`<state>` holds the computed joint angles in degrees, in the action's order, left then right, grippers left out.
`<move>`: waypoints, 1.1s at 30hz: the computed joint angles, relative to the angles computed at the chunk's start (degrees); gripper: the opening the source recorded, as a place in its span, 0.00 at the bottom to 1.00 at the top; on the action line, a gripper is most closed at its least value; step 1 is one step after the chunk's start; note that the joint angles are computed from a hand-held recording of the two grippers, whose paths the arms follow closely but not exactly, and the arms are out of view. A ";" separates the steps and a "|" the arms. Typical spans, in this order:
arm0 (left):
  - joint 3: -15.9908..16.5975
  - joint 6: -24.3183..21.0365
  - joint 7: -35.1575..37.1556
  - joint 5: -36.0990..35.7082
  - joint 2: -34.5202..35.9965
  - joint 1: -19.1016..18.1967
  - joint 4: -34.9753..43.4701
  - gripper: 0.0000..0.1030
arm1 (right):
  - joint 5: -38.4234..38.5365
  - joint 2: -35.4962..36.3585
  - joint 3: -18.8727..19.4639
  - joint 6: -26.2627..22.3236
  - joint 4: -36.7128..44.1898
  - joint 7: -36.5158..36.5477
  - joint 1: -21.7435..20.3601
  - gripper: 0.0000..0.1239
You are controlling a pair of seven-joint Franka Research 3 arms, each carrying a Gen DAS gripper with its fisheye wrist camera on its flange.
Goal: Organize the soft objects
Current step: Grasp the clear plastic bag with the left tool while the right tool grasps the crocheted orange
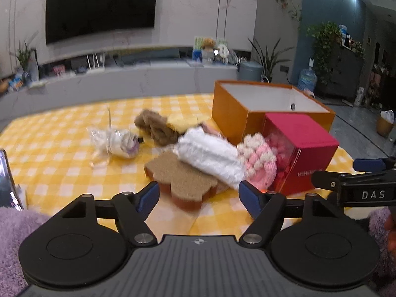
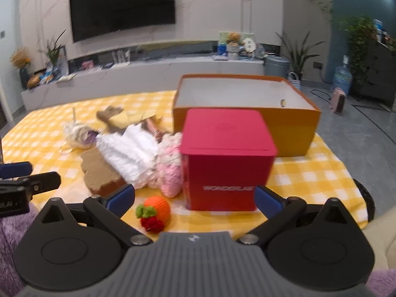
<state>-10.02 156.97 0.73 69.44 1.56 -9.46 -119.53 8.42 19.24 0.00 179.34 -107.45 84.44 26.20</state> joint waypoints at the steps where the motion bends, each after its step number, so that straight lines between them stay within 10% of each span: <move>1: 0.30 1.65 2.48 -3.06 0.05 0.46 -0.47 0.82 | 0.14 0.37 1.11 -0.84 0.52 -1.00 -0.77 0.81; 7: 1.21 5.84 13.40 -15.10 0.35 2.20 -2.56 0.77 | 4.97 3.23 9.27 -4.71 4.10 -9.73 -6.37 0.72; 19: 1.43 -5.65 38.26 -42.23 5.87 3.91 3.54 0.91 | 3.33 12.48 4.82 -15.52 16.80 -7.75 -1.23 0.71; 22: 1.35 -2.75 41.04 -48.28 7.16 4.69 3.09 0.91 | 3.01 14.21 5.11 -16.06 18.59 -7.99 -1.22 0.71; 33: 2.74 -9.38 40.86 -45.04 12.31 1.78 9.25 0.78 | 4.08 16.90 5.93 -16.81 20.47 -10.11 -2.14 0.49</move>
<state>-7.28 147.59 41.59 24.41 13.87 -7.68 -110.28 12.50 36.15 5.93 162.53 -86.98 74.33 24.06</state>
